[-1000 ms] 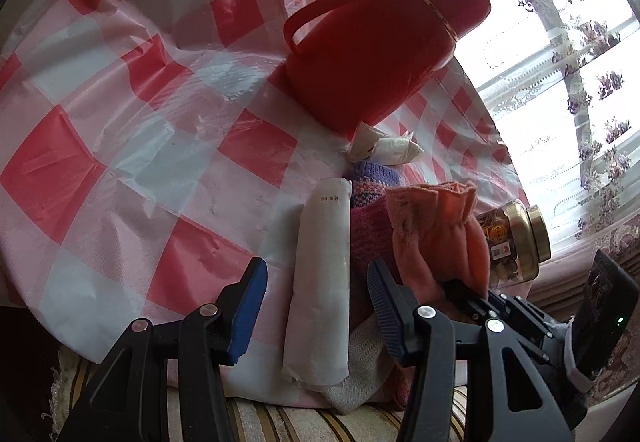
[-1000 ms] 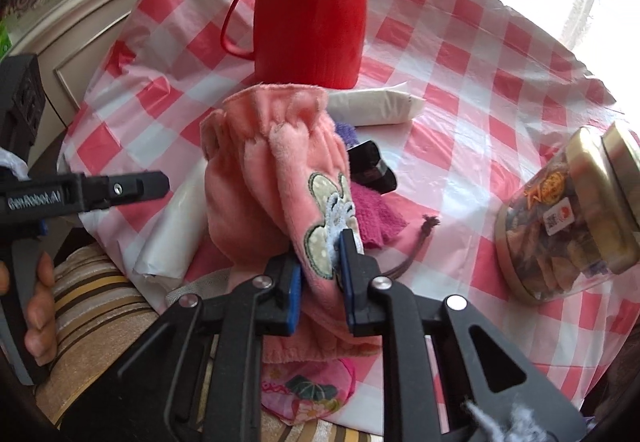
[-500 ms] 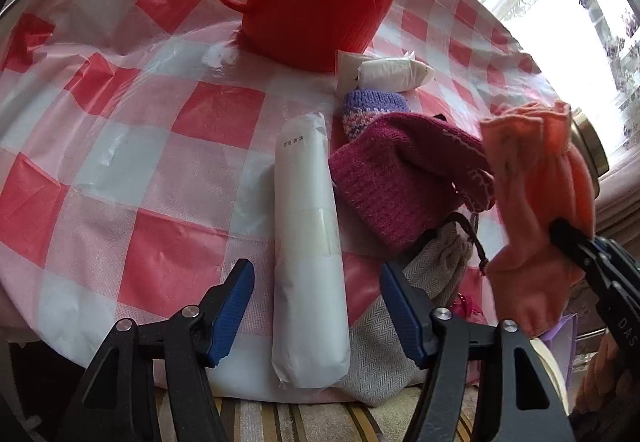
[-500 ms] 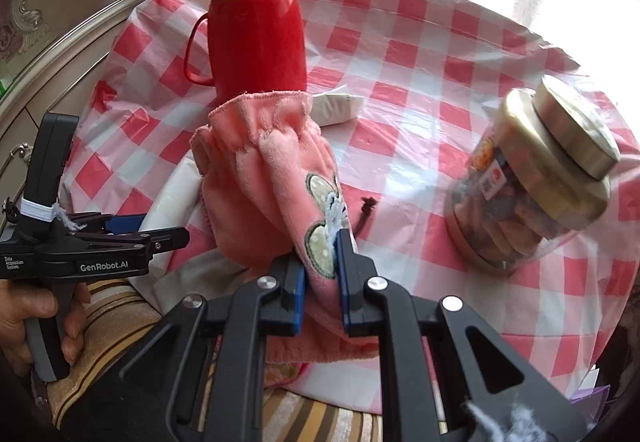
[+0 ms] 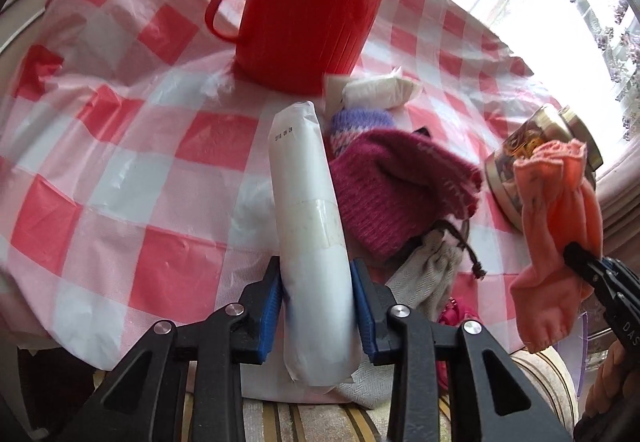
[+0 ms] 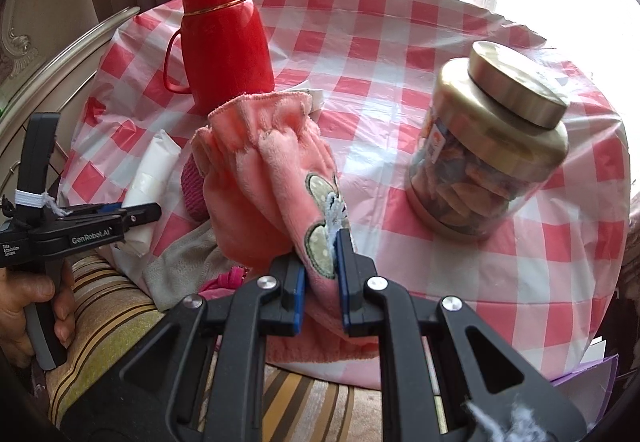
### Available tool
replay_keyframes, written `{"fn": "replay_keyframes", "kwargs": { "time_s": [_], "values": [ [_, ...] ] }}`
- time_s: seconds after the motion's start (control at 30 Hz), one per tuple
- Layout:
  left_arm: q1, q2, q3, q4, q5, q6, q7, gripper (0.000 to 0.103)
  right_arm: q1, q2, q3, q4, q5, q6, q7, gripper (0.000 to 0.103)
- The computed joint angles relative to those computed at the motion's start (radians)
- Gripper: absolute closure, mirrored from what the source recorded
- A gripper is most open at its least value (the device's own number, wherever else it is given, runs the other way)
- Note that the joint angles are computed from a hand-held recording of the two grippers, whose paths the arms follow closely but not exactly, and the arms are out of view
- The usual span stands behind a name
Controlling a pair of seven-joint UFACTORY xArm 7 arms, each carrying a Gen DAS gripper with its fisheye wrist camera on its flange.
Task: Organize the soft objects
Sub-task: 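Carry the pink bag and white roll into the box and open both tools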
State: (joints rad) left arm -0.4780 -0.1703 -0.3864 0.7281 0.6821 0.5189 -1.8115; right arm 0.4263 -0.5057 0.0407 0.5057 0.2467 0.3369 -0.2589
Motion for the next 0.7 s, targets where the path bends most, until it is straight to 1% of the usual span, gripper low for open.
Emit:
{"fn": "replay_keyframes", "kwargs": {
  "time_s": [0.1,0.2,0.27,0.37,0.47,0.7],
  "values": [
    [0.001,-0.032,-0.025,0.013,0.046,0.040,-0.050,0.069,-0.002,-0.039,-0.024,-0.021,0.010,0.010,-0.012,0.087],
    [0.002,-0.048,-0.046,0.028,0.082,0.037,-0.089,0.069,-0.017,-0.083,-0.043,-0.041,0.015,0.027,-0.018,0.087],
    [-0.003,-0.029,-0.058,0.061,0.094,0.040,-0.090,0.069,-0.030,-0.114,-0.055,-0.056,0.016,0.038,-0.021,0.087],
    [-0.020,0.024,-0.057,0.121,0.123,0.011,-0.087,0.069,-0.057,-0.161,-0.071,-0.079,0.013,0.060,-0.023,0.087],
    [-0.058,0.089,-0.046,0.191,0.148,0.006,-0.071,0.069,-0.089,-0.211,-0.091,-0.101,0.007,0.084,-0.030,0.087],
    [-0.175,0.223,0.001,0.365,0.155,0.080,0.010,0.069,-0.170,-0.319,-0.147,-0.144,-0.002,0.139,-0.066,0.087]
  ]
}}
